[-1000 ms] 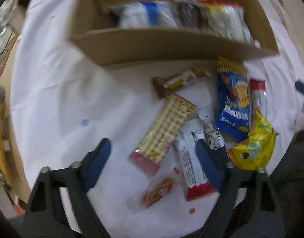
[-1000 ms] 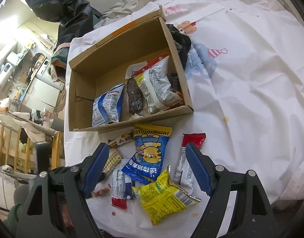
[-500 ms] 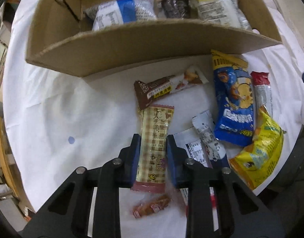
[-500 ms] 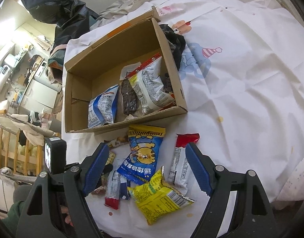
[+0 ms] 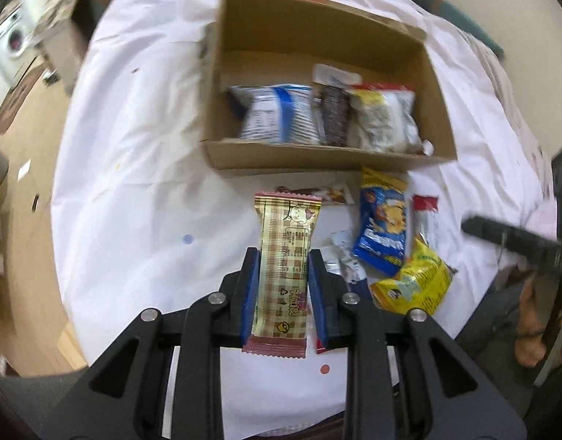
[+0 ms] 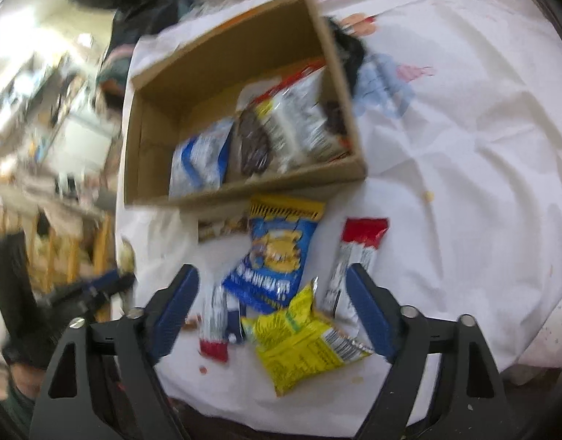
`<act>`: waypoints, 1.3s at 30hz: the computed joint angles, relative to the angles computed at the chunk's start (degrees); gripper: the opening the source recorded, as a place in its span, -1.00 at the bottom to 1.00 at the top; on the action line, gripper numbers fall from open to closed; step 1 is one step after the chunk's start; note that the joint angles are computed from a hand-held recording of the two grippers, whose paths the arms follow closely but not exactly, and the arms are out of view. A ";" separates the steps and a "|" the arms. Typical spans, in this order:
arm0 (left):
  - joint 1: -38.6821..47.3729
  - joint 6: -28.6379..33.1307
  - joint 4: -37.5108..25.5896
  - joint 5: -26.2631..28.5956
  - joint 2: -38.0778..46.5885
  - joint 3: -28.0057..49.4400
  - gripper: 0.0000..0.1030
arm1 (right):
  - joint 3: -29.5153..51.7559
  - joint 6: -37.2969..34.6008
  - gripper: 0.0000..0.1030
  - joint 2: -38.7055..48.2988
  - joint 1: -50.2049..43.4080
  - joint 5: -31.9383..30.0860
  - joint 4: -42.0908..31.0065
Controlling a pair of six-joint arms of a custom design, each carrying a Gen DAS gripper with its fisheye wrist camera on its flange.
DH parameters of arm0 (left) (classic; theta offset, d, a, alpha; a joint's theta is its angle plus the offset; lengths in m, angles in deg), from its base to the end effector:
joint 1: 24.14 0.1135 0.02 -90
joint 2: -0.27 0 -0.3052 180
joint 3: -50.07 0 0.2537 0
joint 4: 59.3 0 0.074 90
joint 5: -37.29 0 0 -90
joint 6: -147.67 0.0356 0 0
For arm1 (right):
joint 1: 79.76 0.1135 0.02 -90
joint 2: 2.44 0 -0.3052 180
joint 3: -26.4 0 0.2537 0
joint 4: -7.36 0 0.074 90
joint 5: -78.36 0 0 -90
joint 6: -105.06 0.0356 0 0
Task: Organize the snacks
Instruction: 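Grasp the beige wafer packet with the left tool while the right tool grasps the yellow chip bag, then carry both snacks into the box and open both tools to release them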
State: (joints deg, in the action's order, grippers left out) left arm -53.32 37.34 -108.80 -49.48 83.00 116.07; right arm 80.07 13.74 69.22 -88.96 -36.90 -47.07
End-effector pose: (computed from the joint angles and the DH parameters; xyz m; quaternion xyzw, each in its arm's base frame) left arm 0.2334 -0.1327 0.2430 0.0813 0.9748 -0.1112 0.1754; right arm 0.1972 -0.0166 0.2236 0.0329 0.9644 0.2015 0.1683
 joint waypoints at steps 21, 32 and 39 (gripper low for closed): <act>3.91 -2.28 1.03 1.13 -0.74 -0.71 -0.57 | -6.99 4.55 0.60 11.96 28.72 26.26 5.66; 3.47 -2.67 1.38 -0.79 -0.54 -1.02 -0.57 | -4.33 3.05 0.32 5.65 25.78 22.41 -1.69; 4.18 -4.08 2.00 -2.13 -1.96 -1.41 -0.57 | -1.28 -1.07 0.29 -2.42 16.68 12.80 -7.84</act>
